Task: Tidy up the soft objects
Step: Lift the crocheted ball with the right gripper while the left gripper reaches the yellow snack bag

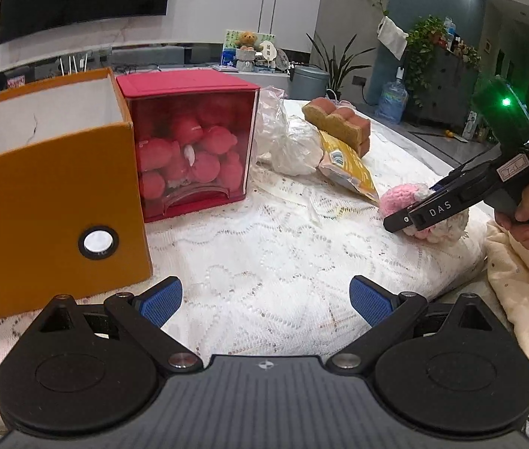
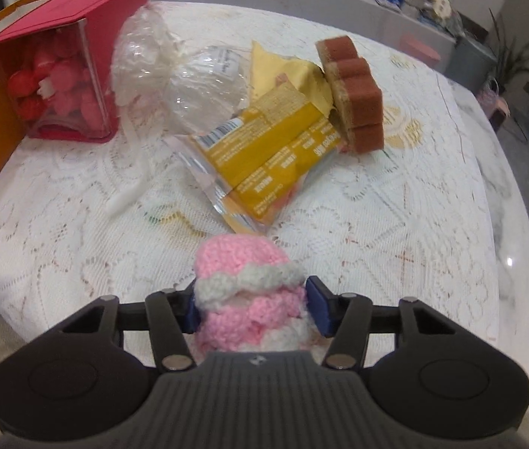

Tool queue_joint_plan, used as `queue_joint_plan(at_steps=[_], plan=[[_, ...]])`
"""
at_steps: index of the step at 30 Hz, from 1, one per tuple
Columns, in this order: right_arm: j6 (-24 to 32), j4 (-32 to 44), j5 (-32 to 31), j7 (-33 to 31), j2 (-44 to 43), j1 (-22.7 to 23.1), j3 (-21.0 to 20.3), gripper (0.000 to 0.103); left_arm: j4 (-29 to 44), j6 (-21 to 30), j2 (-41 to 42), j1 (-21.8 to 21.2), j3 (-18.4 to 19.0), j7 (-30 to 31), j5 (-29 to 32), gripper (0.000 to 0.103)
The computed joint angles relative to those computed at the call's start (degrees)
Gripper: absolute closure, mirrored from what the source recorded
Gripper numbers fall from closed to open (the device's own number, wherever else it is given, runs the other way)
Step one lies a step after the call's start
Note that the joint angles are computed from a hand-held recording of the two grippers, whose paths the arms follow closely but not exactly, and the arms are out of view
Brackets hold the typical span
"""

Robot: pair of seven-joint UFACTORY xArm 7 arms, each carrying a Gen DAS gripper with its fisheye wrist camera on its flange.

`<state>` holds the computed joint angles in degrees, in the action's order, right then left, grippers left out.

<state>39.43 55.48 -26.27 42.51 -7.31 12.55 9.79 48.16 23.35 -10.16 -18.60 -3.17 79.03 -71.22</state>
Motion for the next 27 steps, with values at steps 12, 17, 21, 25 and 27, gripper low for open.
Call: queue_joint_plan(at_steps=[12, 17, 21, 25, 27], plan=[[-4.3, -4.1, 0.0, 2.9, -2.5, -0.8, -0.2, 0.047, 2.8, -0.4, 2.9, -2.7, -2.5, 23.1, -21.5, 0.0], [-7.2, -5.7, 4.2, 0.8, -3.2, -1.6, -0.9, 0.043, 8.0, 6.3, 8.3, -0.8, -4.0, 17.7, -20.1, 0.0], [-7.9, -6.2, 5.4, -1.2, -3.4, -2.0, -0.7, 0.043, 11.3, 7.2, 11.1, -0.1, -5.2, 19.0, -21.8, 0.0], [-8.1, -6.3, 6.0, -1.9, -3.4, -2.4, -0.5, 0.043, 15.6, 5.4, 14.4, -0.5, -6.8, 16.5, -22.9, 0.0], [-8.5, -6.5, 6.4, -2.7, -3.5, -2.4, -0.6, 0.042, 18.9, 2.6, 17.2, -1.3, -7.7, 10.6, -20.8, 0.0]])
